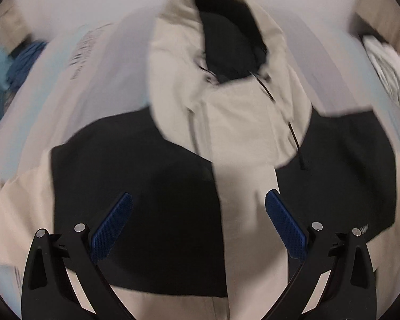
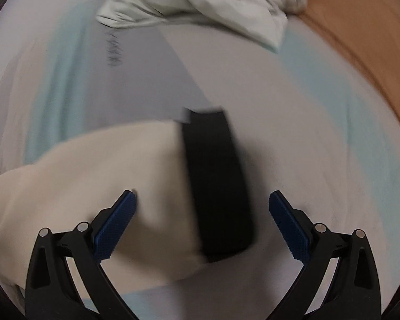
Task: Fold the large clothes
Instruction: 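Reach the right gripper to a black sleeve cuff and close on it, then carry the held sleeve with the right gripper across the jacket front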
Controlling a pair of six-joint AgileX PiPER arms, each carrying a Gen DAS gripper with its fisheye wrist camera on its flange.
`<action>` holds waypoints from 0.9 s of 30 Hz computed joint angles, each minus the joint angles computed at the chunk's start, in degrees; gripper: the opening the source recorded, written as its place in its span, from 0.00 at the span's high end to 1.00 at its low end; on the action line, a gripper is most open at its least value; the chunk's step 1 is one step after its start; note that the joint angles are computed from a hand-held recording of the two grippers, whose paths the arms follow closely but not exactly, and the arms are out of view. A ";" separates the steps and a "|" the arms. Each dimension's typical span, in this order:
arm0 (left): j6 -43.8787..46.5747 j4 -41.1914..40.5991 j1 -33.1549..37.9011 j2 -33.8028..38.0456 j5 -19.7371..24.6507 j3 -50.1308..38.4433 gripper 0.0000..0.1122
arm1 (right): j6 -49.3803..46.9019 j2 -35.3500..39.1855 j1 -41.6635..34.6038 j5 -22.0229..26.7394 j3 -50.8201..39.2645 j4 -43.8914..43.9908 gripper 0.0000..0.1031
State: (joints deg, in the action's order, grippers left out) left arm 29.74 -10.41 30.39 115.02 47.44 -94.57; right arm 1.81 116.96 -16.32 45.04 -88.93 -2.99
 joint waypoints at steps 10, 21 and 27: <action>5.29 -2.12 -1.79 1.26 -4.33 4.56 0.14 | -11.61 3.25 -1.71 2.59 -2.80 6.68 0.44; 4.47 -3.65 0.12 -0.10 -1.96 4.62 0.14 | 4.22 1.91 3.72 4.01 -2.34 -3.06 0.52; 5.71 -3.47 -0.03 -1.70 -0.24 3.97 0.14 | 7.83 -2.64 6.21 5.81 -1.46 -4.54 0.52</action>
